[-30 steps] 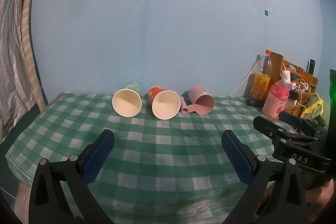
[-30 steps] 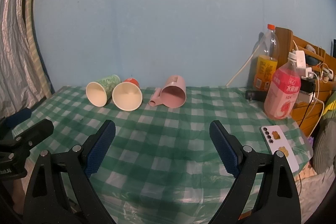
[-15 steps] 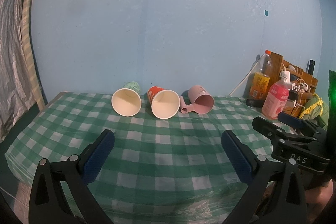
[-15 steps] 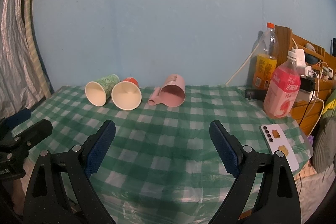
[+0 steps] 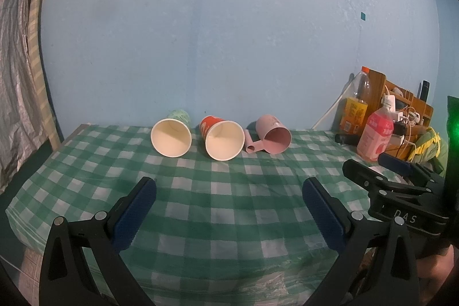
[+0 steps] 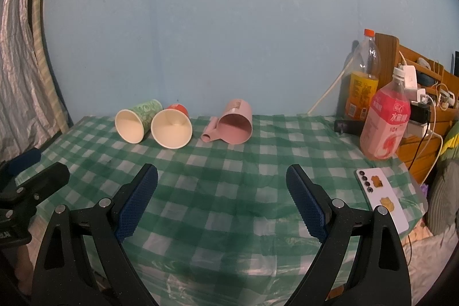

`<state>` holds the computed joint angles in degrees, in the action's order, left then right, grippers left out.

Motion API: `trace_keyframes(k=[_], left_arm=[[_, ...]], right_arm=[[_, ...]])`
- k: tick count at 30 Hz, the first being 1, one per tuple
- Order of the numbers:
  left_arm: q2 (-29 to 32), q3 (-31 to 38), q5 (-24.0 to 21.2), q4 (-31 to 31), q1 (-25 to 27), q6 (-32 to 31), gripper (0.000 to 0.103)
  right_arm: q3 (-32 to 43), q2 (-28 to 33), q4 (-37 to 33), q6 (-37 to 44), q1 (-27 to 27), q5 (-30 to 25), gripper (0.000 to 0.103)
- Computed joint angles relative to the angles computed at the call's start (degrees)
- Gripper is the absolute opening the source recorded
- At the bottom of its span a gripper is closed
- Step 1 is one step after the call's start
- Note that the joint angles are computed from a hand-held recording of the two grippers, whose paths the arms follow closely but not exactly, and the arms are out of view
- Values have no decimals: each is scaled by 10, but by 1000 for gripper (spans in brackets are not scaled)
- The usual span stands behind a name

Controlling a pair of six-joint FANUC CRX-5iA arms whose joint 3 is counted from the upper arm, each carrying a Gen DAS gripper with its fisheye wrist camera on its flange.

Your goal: Flip cup upside down

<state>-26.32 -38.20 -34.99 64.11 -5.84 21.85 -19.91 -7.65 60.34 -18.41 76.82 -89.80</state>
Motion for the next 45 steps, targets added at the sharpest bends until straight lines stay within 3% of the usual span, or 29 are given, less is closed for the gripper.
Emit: trace_keyframes(k=[30, 38, 45], left_arm=[[14, 16, -33, -21, 10, 30, 103], [68, 93, -61, -101, -2, 104, 103], [162, 232, -86, -228, -39, 213, 103]], right_arm=[[-6, -5, -9, -1, -4, 8, 90], [-13, -26, -27, 12, -20, 33, 90], [-15, -65, -53, 49, -70, 64, 90]])
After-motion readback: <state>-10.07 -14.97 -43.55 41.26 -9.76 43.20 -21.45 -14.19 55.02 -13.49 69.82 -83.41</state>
